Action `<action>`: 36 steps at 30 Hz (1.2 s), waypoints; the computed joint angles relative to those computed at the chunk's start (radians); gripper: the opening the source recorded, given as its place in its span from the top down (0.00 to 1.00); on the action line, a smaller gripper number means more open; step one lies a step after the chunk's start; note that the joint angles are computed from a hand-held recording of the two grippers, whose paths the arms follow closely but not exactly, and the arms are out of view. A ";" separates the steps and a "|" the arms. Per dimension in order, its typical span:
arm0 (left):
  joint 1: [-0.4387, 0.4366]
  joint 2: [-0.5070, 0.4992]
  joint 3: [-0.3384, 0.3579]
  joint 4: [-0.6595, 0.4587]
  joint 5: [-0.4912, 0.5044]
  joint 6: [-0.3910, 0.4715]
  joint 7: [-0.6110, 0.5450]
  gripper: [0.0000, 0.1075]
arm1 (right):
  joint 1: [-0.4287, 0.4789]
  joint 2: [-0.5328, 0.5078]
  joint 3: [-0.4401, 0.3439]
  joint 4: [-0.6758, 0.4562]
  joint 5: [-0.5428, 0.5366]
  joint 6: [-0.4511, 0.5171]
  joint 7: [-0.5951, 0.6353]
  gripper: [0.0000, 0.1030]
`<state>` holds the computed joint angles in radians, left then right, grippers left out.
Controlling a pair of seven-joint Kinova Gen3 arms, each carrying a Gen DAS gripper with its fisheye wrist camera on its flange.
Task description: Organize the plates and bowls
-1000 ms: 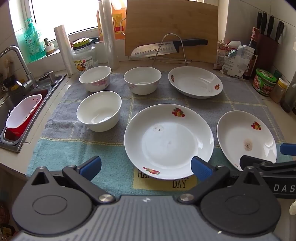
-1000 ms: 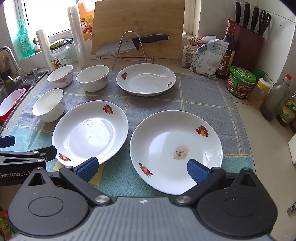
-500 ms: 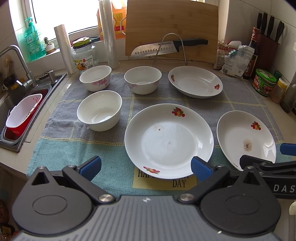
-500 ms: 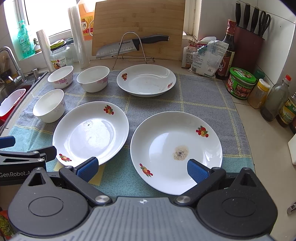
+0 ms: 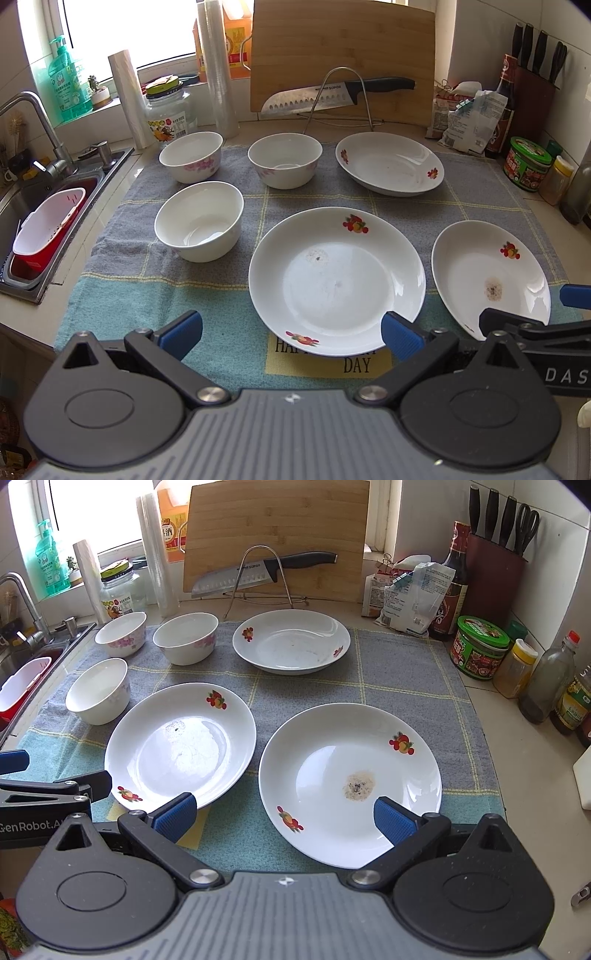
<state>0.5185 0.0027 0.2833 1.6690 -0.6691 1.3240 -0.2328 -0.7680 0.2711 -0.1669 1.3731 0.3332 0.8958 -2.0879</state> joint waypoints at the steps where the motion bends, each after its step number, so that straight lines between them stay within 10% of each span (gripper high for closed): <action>1: 0.001 -0.001 0.001 0.000 0.000 0.001 0.001 0.05 | 0.000 0.000 0.000 0.000 -0.001 0.000 0.000 0.00; 36: 0.021 0.015 -0.002 -0.024 -0.006 0.019 0.006 0.05 | 0.011 -0.026 -0.004 0.047 0.018 -0.050 0.000 0.00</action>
